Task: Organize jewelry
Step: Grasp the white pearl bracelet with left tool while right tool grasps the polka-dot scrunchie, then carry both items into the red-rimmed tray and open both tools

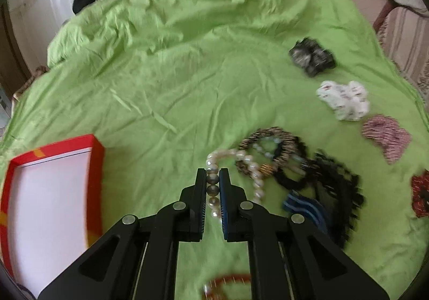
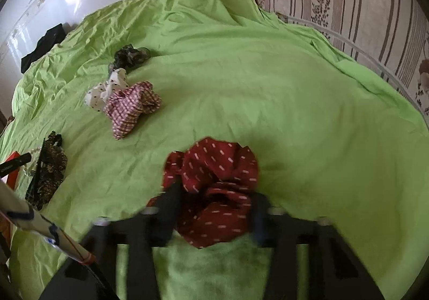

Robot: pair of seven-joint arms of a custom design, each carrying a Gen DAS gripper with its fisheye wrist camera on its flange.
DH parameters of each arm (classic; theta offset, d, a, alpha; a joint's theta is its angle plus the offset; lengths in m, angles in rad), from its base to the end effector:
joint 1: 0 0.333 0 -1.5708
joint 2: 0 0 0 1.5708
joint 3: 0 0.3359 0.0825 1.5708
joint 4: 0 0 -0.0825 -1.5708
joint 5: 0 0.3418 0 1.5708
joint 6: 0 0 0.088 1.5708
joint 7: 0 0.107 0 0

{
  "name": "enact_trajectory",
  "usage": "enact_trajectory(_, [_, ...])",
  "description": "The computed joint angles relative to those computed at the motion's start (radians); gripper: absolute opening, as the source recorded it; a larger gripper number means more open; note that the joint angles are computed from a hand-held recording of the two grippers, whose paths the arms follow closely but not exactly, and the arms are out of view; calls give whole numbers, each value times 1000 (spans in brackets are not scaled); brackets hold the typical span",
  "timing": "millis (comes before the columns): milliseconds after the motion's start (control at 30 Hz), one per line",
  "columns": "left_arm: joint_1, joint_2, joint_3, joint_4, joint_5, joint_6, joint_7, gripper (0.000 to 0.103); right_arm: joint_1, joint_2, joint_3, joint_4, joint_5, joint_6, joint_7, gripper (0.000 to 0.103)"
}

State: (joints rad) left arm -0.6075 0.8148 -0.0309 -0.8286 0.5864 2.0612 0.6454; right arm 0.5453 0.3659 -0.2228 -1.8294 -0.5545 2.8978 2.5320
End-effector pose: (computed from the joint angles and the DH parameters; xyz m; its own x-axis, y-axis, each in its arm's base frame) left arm 0.6442 -0.4273 0.5071 0.1494 -0.9873 -0.0544 -0.7752 -0.0828 -0.6263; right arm 0.6025 0.2545 0.4547 -0.0536 -0.9914 -0.1194 -0.7157 0.1215 -0.6878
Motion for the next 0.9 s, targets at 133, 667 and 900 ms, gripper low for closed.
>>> enact_trajectory(133, [-21, -150, -11, -203, 55, 80, -75, 9, 18, -49, -12, -40, -34, 20, 36, 16])
enact_trajectory(667, [55, -665, -173, -781, 283, 266, -417, 9, -32, -278, 146, -164, -255, 35, 149, 14])
enact_trajectory(900, [144, -795, -230, -934, 314, 205, -501, 9, -51, -250, 296, -95, -50, -4, -95, 14])
